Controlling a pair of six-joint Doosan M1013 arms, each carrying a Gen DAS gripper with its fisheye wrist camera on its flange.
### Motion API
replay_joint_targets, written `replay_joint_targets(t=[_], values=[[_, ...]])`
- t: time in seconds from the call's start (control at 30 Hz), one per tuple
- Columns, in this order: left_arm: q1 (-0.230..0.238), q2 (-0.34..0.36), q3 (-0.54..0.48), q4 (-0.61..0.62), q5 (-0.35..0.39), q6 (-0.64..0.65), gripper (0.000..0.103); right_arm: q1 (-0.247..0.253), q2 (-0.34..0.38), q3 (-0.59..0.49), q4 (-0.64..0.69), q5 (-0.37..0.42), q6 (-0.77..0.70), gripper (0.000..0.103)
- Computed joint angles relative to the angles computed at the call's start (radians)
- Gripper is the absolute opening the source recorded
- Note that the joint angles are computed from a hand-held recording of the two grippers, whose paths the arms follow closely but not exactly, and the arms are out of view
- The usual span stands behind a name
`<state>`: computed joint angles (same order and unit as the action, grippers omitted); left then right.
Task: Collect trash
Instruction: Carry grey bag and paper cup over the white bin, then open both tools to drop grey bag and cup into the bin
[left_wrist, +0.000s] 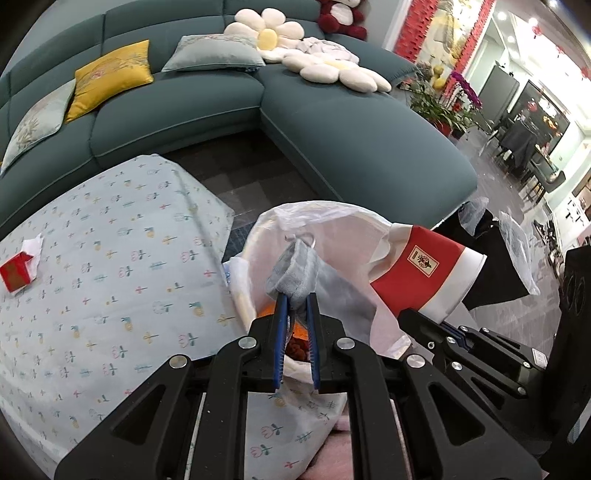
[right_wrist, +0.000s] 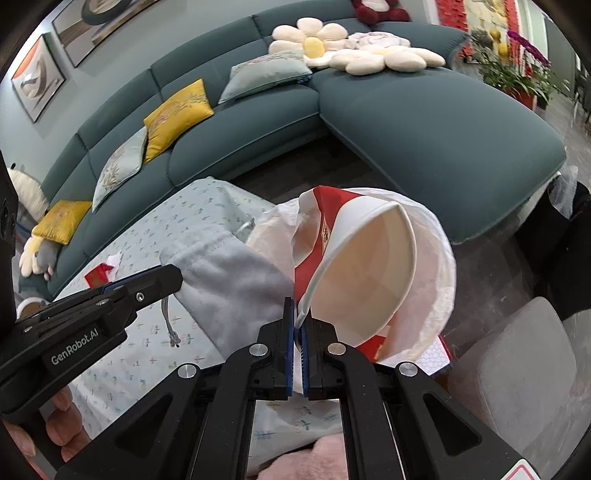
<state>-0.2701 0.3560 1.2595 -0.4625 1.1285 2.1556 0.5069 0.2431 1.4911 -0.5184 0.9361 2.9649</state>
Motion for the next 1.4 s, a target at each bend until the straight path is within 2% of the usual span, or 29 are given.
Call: replay_joint_targets(t=[0.07, 0.13, 0.2, 0.3, 0.47, 0.53, 0.6, 0.83, 0.9, 1.13, 1.2, 1.4], values=[[-0.005, -0.002, 0.004, 0.003, -0.008, -0.012, 0.014, -0.002, -0.005, 0.007, -0.004, 0.0, 0.011, 0.004], [-0.007, -0.003, 0.006, 0.004, -0.009, -0.021, 0.023, -0.005, -0.011, 0.018, -0.008, -0.005, 0.02, 0.004], [-0.009, -0.009, 0.011, 0.012, -0.022, -0.033, 0.038, -0.007, -0.013, 0.022, -0.006, -0.009, 0.022, 0.004], [-0.007, -0.012, 0.013, 0.017, -0.029, -0.048, 0.043, -0.01, -0.012, 0.022, -0.004, -0.013, 0.018, 0.007], [0.0, -0.014, 0.017, 0.03, -0.039, -0.055, 0.043, -0.006, -0.003, 0.008, -0.012, -0.019, 0.016, 0.009], [0.002, -0.017, 0.02, 0.038, -0.046, -0.054, 0.043, -0.004, 0.002, -0.001, -0.013, -0.016, 0.012, 0.013], [0.008, -0.02, 0.024, 0.038, -0.051, -0.051, 0.043, -0.001, 0.005, -0.006, -0.021, -0.018, 0.014, 0.022], [0.027, -0.022, 0.028, 0.045, -0.055, -0.072, 0.043, 0.01, 0.024, -0.046, -0.025, 0.002, -0.028, 0.023], [0.03, -0.023, 0.03, 0.05, -0.058, -0.08, 0.043, 0.015, 0.031, -0.058, -0.027, 0.008, -0.033, 0.027], [0.06, -0.022, 0.024, 0.05, -0.066, -0.092, 0.043, 0.03, 0.06, -0.112, -0.021, 0.031, -0.075, 0.031], [0.069, -0.022, 0.022, 0.053, -0.071, -0.103, 0.043, 0.037, 0.071, -0.132, -0.025, 0.044, -0.092, 0.037], [0.102, -0.018, 0.011, 0.061, -0.078, -0.137, 0.043, 0.053, 0.101, -0.187, -0.033, 0.068, -0.125, 0.043]])
